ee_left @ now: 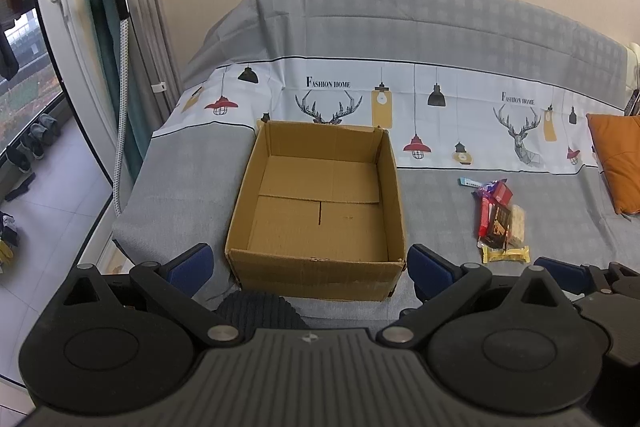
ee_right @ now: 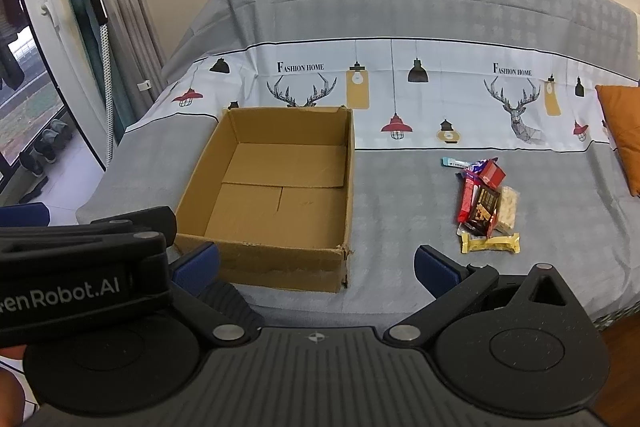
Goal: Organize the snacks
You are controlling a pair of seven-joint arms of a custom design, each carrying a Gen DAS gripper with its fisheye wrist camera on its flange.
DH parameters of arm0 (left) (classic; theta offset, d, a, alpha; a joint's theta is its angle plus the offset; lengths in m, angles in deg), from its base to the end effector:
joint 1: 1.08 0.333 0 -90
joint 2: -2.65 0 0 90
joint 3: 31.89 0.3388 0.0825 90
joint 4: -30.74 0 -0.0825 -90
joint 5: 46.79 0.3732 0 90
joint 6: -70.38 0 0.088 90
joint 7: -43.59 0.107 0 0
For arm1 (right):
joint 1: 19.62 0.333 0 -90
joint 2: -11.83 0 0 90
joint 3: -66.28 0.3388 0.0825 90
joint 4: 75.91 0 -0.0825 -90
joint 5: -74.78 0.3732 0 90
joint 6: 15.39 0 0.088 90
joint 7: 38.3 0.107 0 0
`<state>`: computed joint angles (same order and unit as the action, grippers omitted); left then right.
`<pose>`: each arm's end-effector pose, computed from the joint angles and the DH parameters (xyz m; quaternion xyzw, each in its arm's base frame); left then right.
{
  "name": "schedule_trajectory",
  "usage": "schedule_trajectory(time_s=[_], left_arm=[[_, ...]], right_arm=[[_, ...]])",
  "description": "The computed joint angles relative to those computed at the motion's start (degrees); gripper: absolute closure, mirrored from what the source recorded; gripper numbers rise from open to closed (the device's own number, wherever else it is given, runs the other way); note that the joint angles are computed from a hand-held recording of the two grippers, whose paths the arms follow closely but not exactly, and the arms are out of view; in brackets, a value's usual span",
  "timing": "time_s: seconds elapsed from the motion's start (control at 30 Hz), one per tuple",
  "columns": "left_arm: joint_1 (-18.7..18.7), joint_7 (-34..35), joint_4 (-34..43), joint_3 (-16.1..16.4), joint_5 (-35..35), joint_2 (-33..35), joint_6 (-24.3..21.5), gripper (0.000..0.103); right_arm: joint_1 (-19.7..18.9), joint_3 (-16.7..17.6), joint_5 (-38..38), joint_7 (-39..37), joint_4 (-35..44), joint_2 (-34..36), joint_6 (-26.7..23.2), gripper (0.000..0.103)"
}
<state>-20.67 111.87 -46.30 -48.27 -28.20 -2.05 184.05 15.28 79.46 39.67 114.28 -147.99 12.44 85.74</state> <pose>0.4279 -0.3000 0.8487 -0.5563 0.7354 -0.2850 0.2617 0.4002 0.3681 0.8238 -0.5529 0.7412 -0.2532 0.2843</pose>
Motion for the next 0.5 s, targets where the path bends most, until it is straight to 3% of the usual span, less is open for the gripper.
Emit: schedule_trajectory(time_s=[0.5], left_arm=[[0.08,-0.26,-1.66,-0.05,0.02,-1.06,0.08,0.0]], right_arm=[[-0.13,0.13,0.92,0.97,-1.03,-0.46,0.77,0.001]])
